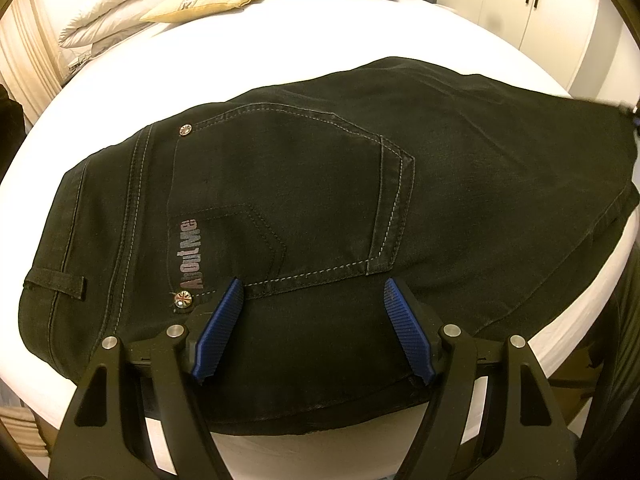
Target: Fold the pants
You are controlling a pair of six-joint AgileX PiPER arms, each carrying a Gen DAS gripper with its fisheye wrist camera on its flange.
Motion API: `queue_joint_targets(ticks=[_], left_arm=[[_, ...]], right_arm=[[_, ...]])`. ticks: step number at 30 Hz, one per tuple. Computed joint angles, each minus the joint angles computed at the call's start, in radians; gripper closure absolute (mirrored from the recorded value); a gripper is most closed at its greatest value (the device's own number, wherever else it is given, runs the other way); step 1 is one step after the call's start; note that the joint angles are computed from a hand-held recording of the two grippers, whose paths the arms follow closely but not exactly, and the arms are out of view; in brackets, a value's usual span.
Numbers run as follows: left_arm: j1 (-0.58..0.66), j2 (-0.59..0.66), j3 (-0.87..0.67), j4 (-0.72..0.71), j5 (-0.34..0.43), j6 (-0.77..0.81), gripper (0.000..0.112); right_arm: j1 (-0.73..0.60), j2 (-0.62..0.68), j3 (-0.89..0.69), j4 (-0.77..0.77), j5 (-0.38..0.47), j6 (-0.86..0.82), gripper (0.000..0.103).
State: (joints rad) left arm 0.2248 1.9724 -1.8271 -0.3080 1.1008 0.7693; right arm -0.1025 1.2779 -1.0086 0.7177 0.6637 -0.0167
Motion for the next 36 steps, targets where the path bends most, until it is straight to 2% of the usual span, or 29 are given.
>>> queue_joint_targets(ticks=[3,4,5,7,9,13,15,16,17,19,21,23,27,30,32,34,36], left_arm=[[0.0,-0.003,0.007,-0.002,-0.005,-0.001,0.039],[0.0,-0.005,0.009,-0.003,-0.008,-0.001,0.039],[0.001,-0.007,0.013,-0.004,-0.01,0.001,0.039],[0.005,-0.012,0.022,-0.009,-0.014,0.006,0.039],[0.006,-0.015,0.028,-0.013,-0.019,0.006,0.039],[-0.001,-0.009,0.015,-0.001,-0.013,-0.003,0.039],[-0.006,-0.004,0.005,0.006,-0.007,-0.009,0.039],[-0.007,-0.005,0.006,0.007,-0.007,-0.011,0.039],[-0.01,-0.006,0.007,0.01,-0.009,-0.016,0.039],[-0.014,-0.01,0.013,0.012,-0.016,-0.024,0.039],[-0.017,-0.009,0.015,0.013,-0.021,-0.03,0.039],[-0.018,-0.01,0.014,0.014,-0.021,-0.032,0.039],[-0.012,-0.011,0.018,0.005,-0.023,-0.021,0.039],[-0.012,-0.011,0.019,0.004,-0.025,-0.022,0.039],[-0.01,-0.013,0.022,0.001,-0.028,-0.019,0.039],[-0.007,-0.015,0.025,-0.002,-0.028,-0.015,0.039],[-0.004,-0.019,0.03,-0.005,-0.031,-0.013,0.039]], right_arm=[[0.07,-0.062,-0.003,-0.16,-0.109,0.135,0.096],[0.067,-0.053,0.002,-0.186,-0.108,0.156,0.096],[0.053,-0.011,0.001,-0.217,-0.068,0.184,0.096],[0.036,0.058,-0.013,-0.367,0.061,0.352,0.096],[0.017,0.035,0.061,-0.428,0.081,0.464,0.096],[0.025,-0.065,0.135,-0.473,0.121,0.548,0.096],[-0.007,-0.133,0.186,-0.396,0.106,0.498,0.092],[-0.019,-0.16,0.199,-0.373,0.105,0.482,0.081],[-0.023,-0.186,0.203,-0.368,0.114,0.485,0.067],[-0.048,-0.211,0.22,-0.289,0.119,0.42,0.058],[-0.091,-0.228,0.247,-0.119,0.14,0.281,0.058],[-0.092,-0.255,0.27,-0.05,0.155,0.27,0.058],[-0.147,-0.329,0.408,0.205,0.153,0.183,0.058],[-0.063,-0.358,0.446,0.185,0.091,0.299,0.058],[-0.061,-0.365,0.474,0.216,0.081,0.29,0.058],[-0.043,-0.361,0.481,0.171,0.066,0.363,0.058],[0.019,-0.353,0.49,0.172,0.004,0.418,0.058]])
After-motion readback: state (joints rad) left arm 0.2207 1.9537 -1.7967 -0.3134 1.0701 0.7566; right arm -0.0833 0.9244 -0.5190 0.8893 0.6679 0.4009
